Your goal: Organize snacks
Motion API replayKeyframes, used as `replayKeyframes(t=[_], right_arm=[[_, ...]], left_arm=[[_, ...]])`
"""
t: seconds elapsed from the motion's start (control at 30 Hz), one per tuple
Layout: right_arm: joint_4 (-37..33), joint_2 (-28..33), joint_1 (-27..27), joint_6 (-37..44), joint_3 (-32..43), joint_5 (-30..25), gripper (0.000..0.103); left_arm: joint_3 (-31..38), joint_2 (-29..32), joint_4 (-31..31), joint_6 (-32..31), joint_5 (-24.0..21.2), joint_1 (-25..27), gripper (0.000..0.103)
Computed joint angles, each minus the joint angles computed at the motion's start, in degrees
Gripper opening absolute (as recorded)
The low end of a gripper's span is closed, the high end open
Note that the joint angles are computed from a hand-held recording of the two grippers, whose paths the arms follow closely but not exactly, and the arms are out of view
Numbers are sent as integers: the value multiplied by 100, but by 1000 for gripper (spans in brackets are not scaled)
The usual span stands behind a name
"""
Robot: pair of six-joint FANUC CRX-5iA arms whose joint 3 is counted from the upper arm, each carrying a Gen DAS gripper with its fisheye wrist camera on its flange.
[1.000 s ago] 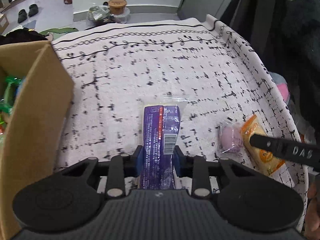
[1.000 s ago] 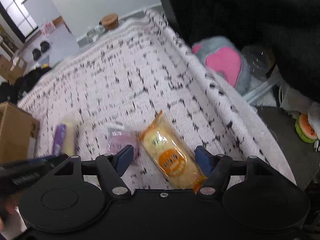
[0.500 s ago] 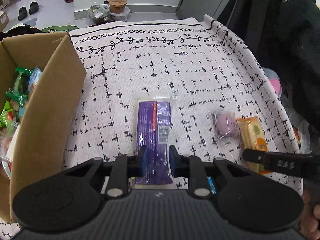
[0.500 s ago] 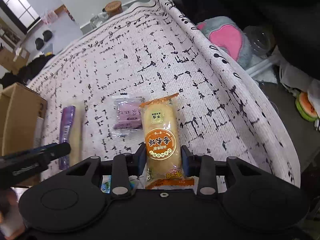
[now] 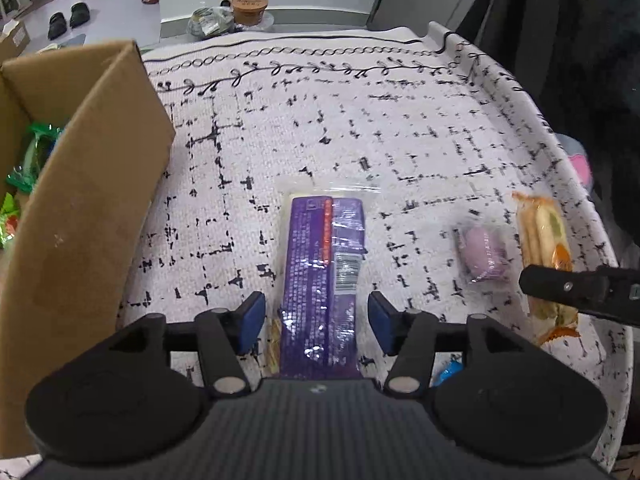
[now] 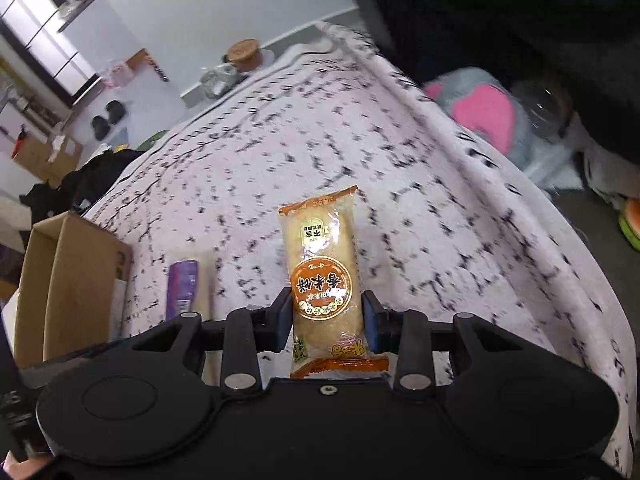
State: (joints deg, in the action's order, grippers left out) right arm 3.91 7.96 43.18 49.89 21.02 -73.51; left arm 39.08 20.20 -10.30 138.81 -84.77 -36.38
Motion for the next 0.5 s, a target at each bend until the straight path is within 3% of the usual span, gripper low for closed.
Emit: replayKeyframes(t=[0.1,0.17,0.23,0.5], right_arm=[[-7,-9,8,17,-4,91,35],[2,-23,12,-2,2,167,35],[81,-44,50,-19,-22,254,35],[46,-152,159,-239,-118,445,35]], left_arm=[[-132,-61,-80,73,162,-9,55],[-186,-96,-161,218,209,-8,49],[-148,-86,-243,242,179,-27,34],[-69,-183,-380,453,133,-83,30]])
